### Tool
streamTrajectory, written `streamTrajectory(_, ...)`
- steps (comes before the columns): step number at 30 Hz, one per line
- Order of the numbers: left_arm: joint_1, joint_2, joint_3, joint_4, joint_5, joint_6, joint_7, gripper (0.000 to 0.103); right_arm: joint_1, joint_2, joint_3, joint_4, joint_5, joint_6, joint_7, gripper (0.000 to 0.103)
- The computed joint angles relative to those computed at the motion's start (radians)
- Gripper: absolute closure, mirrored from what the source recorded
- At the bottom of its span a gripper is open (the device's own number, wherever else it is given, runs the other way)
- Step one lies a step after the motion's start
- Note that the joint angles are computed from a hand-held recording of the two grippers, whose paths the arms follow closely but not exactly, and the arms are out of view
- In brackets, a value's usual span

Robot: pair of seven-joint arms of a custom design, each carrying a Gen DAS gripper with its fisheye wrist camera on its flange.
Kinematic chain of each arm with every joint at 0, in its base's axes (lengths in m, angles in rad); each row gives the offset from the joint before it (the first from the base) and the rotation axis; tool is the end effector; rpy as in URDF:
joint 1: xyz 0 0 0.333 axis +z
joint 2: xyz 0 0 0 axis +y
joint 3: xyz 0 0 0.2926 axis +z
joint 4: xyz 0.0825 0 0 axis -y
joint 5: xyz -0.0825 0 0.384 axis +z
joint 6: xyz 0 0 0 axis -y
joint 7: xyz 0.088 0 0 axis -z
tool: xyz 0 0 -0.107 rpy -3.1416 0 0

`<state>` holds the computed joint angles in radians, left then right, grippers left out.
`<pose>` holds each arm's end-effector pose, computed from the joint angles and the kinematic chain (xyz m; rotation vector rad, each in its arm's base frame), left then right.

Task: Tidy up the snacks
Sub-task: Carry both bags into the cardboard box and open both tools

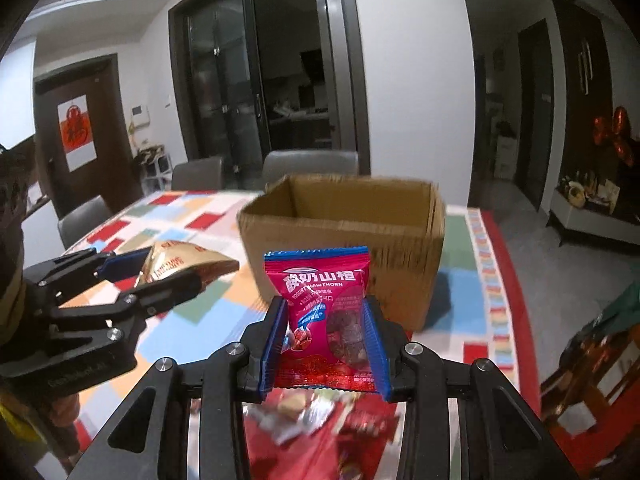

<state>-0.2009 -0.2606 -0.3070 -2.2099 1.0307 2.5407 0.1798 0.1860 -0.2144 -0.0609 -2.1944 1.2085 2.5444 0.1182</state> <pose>0.4488 -0.2725 0.5190 -1.7053 1.4690 -0.7669 0.5294 0.0532 0.5082 -1.9362 0.8847 -0.4194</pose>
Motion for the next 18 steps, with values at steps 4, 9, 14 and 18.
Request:
streamTrajectory(4, 0.018, 0.046, 0.023, 0.072, 0.002, 0.012, 0.066, 0.056, 0.006, 0.051, 0.014, 0.084, -0.01, 0.029, 0.027, 0.064)
streamTrajectory(9, 0.037, 0.112, 0.049, 0.173, 0.005, 0.024, 0.146, 0.056, -0.001, 0.146, 0.034, 0.216, -0.055, 0.05, 0.105, 0.064)
streamTrajectory(14, 0.043, 0.189, 0.079, 0.263, -0.035, 0.045, 0.225, 0.056, -0.016, 0.244, 0.059, 0.338, -0.134, 0.058, 0.195, 0.064)
streamTrajectory(18, 0.044, 0.269, 0.103, 0.343, -0.102, 0.055, 0.304, 0.056, -0.032, 0.326, 0.077, 0.433, -0.215, 0.039, 0.291, 0.064)
